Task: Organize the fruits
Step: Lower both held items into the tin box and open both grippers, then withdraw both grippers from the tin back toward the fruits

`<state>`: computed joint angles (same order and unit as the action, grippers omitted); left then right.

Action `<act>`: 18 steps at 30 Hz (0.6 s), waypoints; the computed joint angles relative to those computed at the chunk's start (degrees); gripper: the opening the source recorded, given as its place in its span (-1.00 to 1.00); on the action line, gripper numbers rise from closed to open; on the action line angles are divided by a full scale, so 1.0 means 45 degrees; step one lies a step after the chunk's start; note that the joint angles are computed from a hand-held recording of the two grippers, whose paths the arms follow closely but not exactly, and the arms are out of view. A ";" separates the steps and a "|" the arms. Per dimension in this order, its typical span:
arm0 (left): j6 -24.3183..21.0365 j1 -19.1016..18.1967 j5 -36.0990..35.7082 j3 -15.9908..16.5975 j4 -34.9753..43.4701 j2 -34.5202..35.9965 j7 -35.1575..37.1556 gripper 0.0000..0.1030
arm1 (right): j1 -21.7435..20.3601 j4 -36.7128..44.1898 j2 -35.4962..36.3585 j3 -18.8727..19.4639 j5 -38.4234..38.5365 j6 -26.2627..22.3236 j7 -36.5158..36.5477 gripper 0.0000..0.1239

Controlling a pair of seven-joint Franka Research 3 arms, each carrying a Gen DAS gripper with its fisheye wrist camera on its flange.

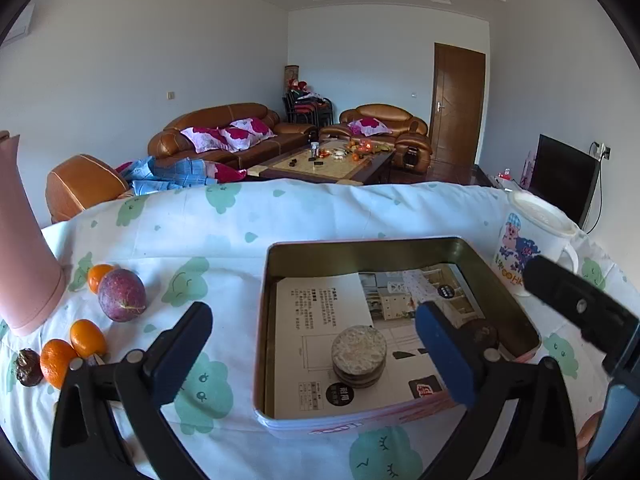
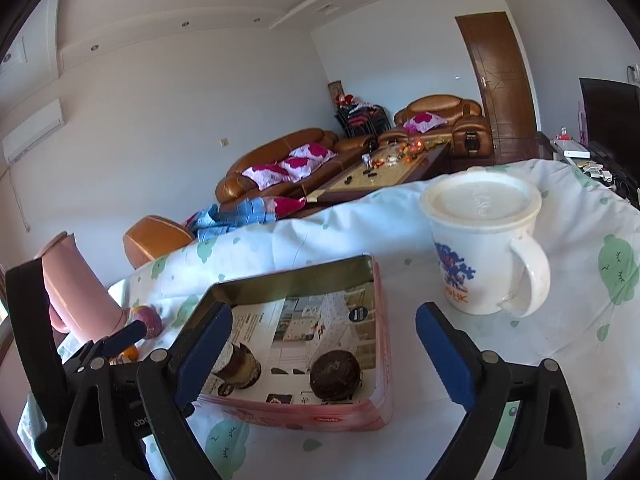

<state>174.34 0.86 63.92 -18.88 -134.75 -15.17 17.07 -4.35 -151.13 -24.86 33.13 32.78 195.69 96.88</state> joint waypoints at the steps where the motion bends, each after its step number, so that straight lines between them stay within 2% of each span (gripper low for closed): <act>1: -0.0161 0.0183 0.0502 -0.0240 0.0061 -0.0075 -0.0289 1.00 | -0.0831 -0.0002 -0.0216 0.0871 0.0298 0.0124 0.0046 0.52; 5: -0.1142 0.0386 0.3029 -0.0819 0.0194 -0.0446 -0.2002 1.00 | -0.3121 -0.0067 -0.1078 0.3263 0.1188 0.0589 0.0134 0.52; 7: -0.1463 0.0178 0.3717 -0.0748 0.0144 -0.0569 -0.2336 1.00 | -0.4358 -0.0086 -0.1777 0.4516 0.1579 0.0649 0.0279 0.52; 9: -0.1520 -0.0054 0.4193 -0.0517 0.0047 -0.0726 -0.2691 1.00 | -0.5170 -0.0126 -0.2354 0.5276 0.1616 0.0611 0.0590 0.52; 11: -0.1372 -0.0206 0.4992 -0.0243 -0.0060 -0.0938 -0.3597 1.00 | -0.5817 -0.0133 -0.2855 0.5789 0.1529 0.0376 0.0966 0.52; 13: -0.1346 -0.0430 0.5432 0.0065 -0.0178 -0.1100 -0.4158 1.00 | -0.6019 -0.0176 -0.3077 0.5927 0.1319 0.0214 0.1318 0.52; 18: -0.1367 -0.0907 0.5232 0.0696 -0.0574 -0.1426 -0.4196 1.00 | -0.6686 -0.0204 -0.4055 0.6462 0.0789 -0.0490 0.2199 0.52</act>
<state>168.18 -3.22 87.47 -15.75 -137.34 -21.58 -1.81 -34.44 -152.05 -43.11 62.21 36.33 193.48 106.77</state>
